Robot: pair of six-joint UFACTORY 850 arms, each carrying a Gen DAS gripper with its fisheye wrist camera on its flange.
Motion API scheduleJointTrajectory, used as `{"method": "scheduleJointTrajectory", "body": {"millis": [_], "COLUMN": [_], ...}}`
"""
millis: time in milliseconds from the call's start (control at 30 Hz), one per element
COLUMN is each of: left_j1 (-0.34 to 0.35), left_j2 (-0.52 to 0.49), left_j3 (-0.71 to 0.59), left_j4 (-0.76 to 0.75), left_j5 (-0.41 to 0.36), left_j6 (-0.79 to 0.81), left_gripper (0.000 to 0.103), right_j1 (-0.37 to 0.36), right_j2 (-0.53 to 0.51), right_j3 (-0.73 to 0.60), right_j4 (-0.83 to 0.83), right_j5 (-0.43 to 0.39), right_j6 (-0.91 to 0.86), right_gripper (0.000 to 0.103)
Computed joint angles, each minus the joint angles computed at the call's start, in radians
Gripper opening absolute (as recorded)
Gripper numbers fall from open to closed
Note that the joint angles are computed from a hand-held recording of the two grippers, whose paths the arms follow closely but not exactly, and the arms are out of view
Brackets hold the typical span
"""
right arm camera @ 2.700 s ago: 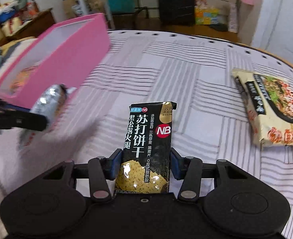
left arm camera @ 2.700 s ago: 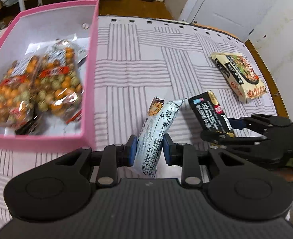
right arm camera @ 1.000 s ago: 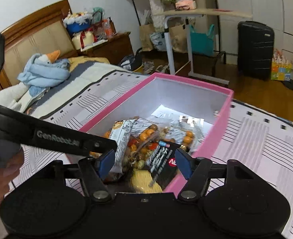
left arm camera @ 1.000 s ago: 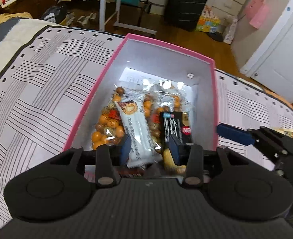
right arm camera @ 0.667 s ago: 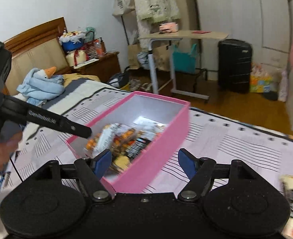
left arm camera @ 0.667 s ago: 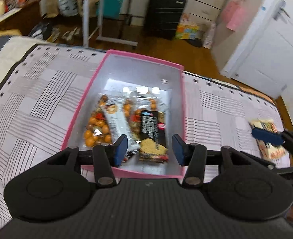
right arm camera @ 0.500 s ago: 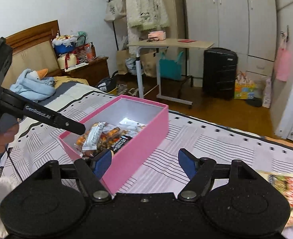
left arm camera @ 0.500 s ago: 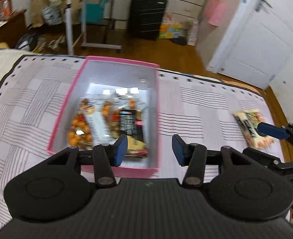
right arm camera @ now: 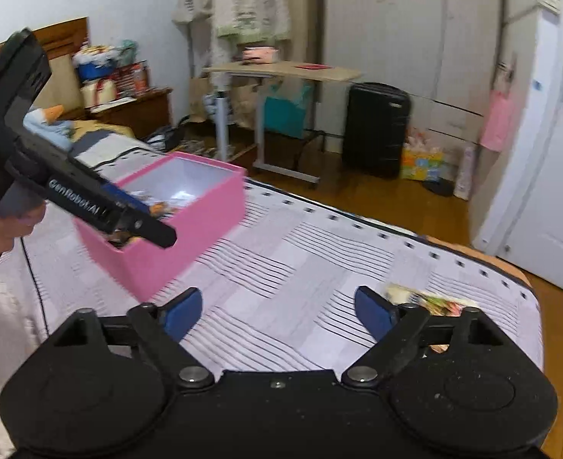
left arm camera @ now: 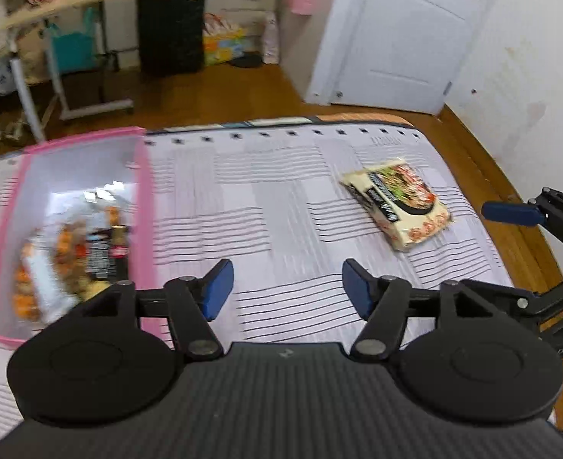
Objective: Organize snacks
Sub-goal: 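Move the left gripper to the yellow instant-noodle bag on the bed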
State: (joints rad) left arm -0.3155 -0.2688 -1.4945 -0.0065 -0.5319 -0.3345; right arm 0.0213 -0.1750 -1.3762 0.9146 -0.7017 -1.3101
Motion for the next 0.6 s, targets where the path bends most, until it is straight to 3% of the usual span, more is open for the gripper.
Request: {"method": "scheduleJointTrajectory", "body": {"millis": [133,300,367,500,600], "left_j1": [-0.009,-0.035,-0.043,-0.047,-0.052], "left_j2": [-0.093,-0.222,-0.284,-0.378,-0.454], "left_j3": [-0.070,-0.177,-0.241,-0.321,-0.399], "left_j4": [-0.107,-0.011,0.035,-0.015,-0.039], "left_j5": [0.009,0.035,0.021,0.093,0.110], "left_j6": [0.060,-0.038,-0.105,-0.156,-0.179], "left_gripper": [0.073,0.079,0.079,0.079,0.079], "right_j1": [-0.042,-0.079,-0.087,-0.128,-0.160], "right_j2": [-0.075,-0.187,-0.259,-0.420,-0.516], "right_j3": [-0.055,-0.104,-0.159,-0.309,-0.413], "right_j4": [0.006,0.086,0.018,-0.063,-0.042], "right_j5": [-0.016,0.083,0.128,0.060,-0.056], "right_j6": [0.018,-0.097,-0.053,0.126,0.199], "right_gripper": [0.098,0.103,0.103,0.103,0.103]}}
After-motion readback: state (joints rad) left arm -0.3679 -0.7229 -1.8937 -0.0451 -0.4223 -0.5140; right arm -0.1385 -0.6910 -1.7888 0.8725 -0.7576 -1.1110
